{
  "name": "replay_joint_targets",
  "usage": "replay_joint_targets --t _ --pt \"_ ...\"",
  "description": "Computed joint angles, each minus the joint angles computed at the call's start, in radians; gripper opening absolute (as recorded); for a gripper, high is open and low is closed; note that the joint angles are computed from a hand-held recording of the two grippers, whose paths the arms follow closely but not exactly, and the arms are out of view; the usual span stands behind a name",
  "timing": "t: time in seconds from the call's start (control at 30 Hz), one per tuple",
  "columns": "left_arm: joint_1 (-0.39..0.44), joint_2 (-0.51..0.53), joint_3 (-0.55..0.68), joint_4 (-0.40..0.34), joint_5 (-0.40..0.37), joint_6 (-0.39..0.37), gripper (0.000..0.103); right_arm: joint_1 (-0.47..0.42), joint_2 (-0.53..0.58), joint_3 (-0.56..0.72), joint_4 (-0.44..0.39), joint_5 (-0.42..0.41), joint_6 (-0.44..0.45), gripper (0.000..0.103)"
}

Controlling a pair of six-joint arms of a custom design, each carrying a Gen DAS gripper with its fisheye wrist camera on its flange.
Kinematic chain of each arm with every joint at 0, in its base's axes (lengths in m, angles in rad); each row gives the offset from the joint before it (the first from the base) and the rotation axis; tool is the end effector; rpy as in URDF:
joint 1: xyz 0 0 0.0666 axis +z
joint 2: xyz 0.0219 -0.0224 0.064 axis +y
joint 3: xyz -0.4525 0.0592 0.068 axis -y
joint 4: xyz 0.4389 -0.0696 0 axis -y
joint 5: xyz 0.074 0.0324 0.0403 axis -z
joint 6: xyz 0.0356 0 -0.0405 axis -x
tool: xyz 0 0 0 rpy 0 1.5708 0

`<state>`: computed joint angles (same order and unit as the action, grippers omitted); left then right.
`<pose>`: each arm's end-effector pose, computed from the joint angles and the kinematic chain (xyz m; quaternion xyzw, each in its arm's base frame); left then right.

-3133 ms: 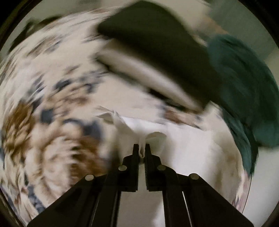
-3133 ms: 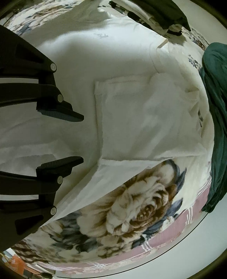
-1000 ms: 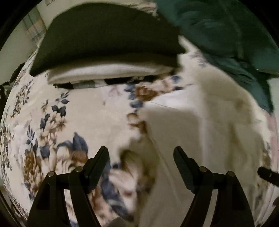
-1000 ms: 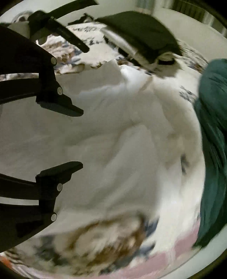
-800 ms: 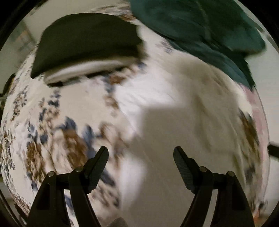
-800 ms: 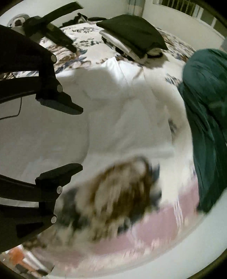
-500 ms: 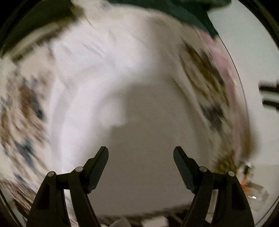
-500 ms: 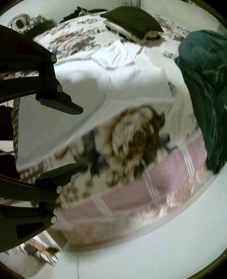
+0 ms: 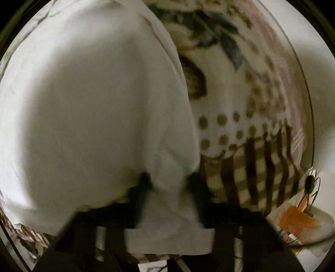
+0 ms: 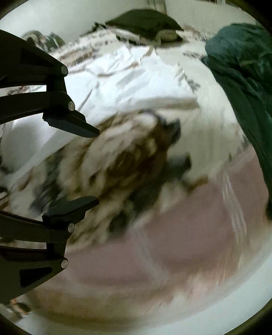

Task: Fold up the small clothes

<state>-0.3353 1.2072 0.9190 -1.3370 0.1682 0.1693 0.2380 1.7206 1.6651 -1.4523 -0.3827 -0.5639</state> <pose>0.3182 -0.1176 0.3440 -0.0803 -0.9929 0.0745 0.0472 0.5814 0.1543 0.4367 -0.1533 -0.9692 -0.1871 0.0457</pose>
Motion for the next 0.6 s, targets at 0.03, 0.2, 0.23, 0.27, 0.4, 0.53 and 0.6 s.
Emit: replay_joint_targets --t 0.03,0.2,0.23,0.27,0.4,0.53,0.6 --pt "0.012 -0.003 0.002 0.002 0.003 -0.006 0.007 0.001 0.028 0.017 0.028 -0.021 0.008 0.06" --pt "0.083 -0.029 0.016 0.017 0.022 -0.027 0.002 0.008 0.153 0.107 0.144 -0.123 0.003 0.06" --pt "0.096 -0.035 0.02 0.018 0.022 -0.033 0.002 0.01 0.179 0.129 0.162 -0.146 -0.011 0.06" --pt "0.12 -0.047 0.028 0.013 0.027 -0.043 0.002 0.014 0.206 0.156 0.175 -0.158 -0.022 0.06" --pt "0.201 -0.069 0.05 -0.004 0.051 -0.08 0.002 0.036 0.29 0.257 0.168 -0.146 -0.054 0.054" --pt "0.312 -0.104 0.067 -0.036 0.077 -0.15 0.002 0.074 0.34 0.372 0.072 -0.05 -0.012 0.009" --pt "0.385 -0.128 0.076 -0.065 0.088 -0.198 0.002 0.094 0.35 0.425 0.025 0.012 0.01 0.003"
